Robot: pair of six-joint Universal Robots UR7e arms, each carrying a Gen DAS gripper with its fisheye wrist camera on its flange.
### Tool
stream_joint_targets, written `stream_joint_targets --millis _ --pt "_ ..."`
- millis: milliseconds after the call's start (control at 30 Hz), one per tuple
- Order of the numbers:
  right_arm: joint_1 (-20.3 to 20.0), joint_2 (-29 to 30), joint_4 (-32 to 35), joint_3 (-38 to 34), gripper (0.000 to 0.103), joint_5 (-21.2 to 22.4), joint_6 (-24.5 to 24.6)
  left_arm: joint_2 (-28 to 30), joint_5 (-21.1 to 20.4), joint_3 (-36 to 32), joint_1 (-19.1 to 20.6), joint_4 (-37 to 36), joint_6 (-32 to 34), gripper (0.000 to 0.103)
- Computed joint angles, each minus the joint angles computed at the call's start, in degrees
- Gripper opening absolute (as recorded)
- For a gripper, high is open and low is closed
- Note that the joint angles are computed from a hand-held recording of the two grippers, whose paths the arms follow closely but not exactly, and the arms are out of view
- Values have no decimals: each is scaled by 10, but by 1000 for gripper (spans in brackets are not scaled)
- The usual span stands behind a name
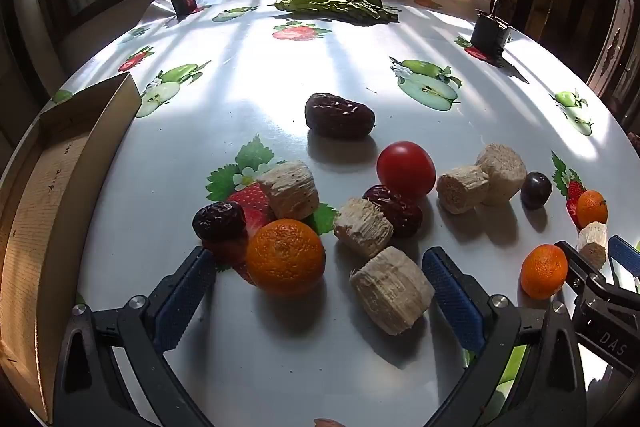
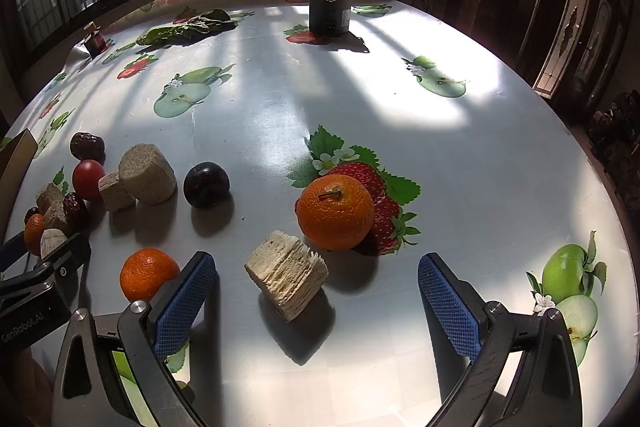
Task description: Organize fruits
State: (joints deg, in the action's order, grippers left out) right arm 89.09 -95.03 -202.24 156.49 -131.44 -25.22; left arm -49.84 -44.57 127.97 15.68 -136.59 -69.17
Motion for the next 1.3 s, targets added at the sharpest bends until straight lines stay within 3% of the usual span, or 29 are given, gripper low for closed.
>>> stream_joint_targets --millis 767,1167,1233,1300 --pt "1 -1 3 0 102 -1 2 1 0 -1 0 3 -5 103" --pt "2 -2 10 0 102 -3 11 -12 -37 -1 12 -11 61 103" --pt "3 -31 69 -5 102 -2 18 -23 -52 8 8 -24 75 100" --pt "9 -37 95 -10 102 -17 46 -44 -60 28 -6 -52 76 86"
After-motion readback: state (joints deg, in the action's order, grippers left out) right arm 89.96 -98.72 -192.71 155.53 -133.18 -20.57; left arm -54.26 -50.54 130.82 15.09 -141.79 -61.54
